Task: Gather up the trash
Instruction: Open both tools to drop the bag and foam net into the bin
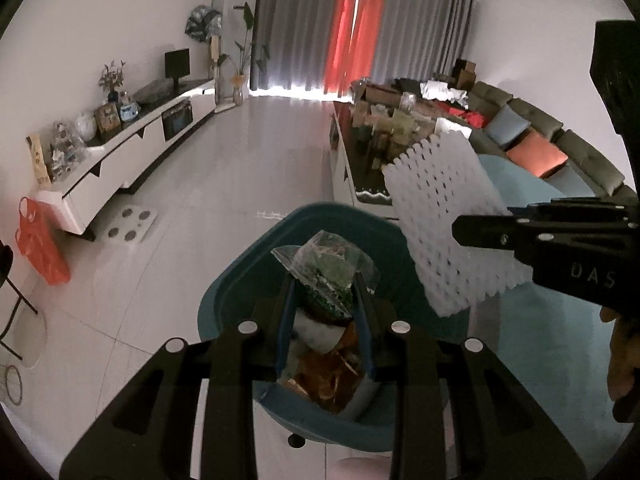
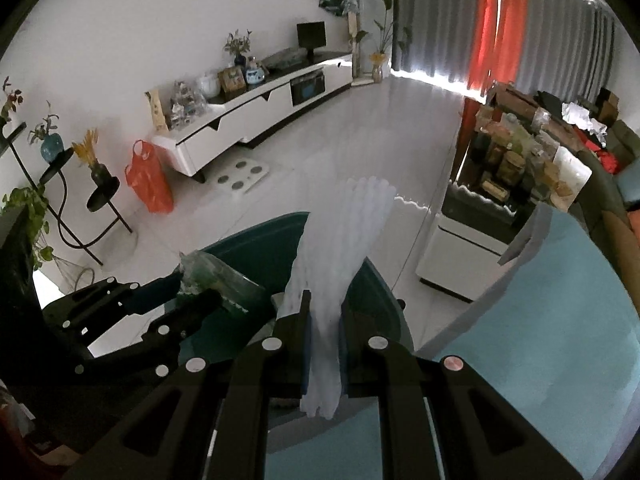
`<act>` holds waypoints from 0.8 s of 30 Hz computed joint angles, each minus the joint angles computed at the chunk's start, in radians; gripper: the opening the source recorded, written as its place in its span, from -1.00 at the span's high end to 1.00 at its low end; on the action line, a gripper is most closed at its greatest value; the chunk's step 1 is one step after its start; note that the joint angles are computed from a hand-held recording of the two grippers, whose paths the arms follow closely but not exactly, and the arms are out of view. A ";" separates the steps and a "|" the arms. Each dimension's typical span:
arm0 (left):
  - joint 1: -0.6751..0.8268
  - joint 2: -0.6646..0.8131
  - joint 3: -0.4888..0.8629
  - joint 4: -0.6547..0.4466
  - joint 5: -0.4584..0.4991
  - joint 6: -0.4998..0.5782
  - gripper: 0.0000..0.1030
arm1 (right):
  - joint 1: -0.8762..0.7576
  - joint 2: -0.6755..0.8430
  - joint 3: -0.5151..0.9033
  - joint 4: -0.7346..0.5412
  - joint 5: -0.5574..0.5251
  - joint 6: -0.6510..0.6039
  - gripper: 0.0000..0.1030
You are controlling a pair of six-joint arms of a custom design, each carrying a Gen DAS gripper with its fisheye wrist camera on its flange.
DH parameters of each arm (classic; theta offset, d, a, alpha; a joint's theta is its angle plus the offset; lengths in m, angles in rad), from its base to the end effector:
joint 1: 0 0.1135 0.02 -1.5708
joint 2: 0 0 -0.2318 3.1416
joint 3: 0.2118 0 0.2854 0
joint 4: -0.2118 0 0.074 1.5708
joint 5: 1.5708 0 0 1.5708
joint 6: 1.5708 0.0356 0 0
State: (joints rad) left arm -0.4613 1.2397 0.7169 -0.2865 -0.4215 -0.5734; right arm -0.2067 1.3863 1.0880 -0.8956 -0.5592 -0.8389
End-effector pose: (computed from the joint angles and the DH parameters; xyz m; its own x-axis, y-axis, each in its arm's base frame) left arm 0.2660 -0.1160 0.1683 -0.6277 -0.2408 -0.7403 -0.2228 0.9668 -0.1256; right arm 0.2976 -0.0431 0.2198 -0.5954 -0.5194 -0.6129 -0.6884 0.7232 0.0559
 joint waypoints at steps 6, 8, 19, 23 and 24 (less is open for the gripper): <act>0.051 0.120 0.014 0.078 0.055 0.016 0.45 | 0.057 0.068 0.025 0.030 0.063 0.037 0.80; 0.070 0.150 0.020 0.093 0.072 0.020 0.44 | 0.073 0.087 0.034 0.034 0.077 0.050 0.80; 0.122 0.294 0.060 0.160 0.103 0.042 -0.02 | 0.100 0.114 0.042 0.059 0.093 0.086 0.32; 0.117 0.268 0.049 0.152 0.085 0.030 -0.14 | 0.083 0.111 0.049 0.056 0.068 0.093 0.30; 0.116 0.259 0.045 0.149 0.080 0.026 -0.15 | 0.075 0.108 0.052 0.053 0.057 0.094 0.30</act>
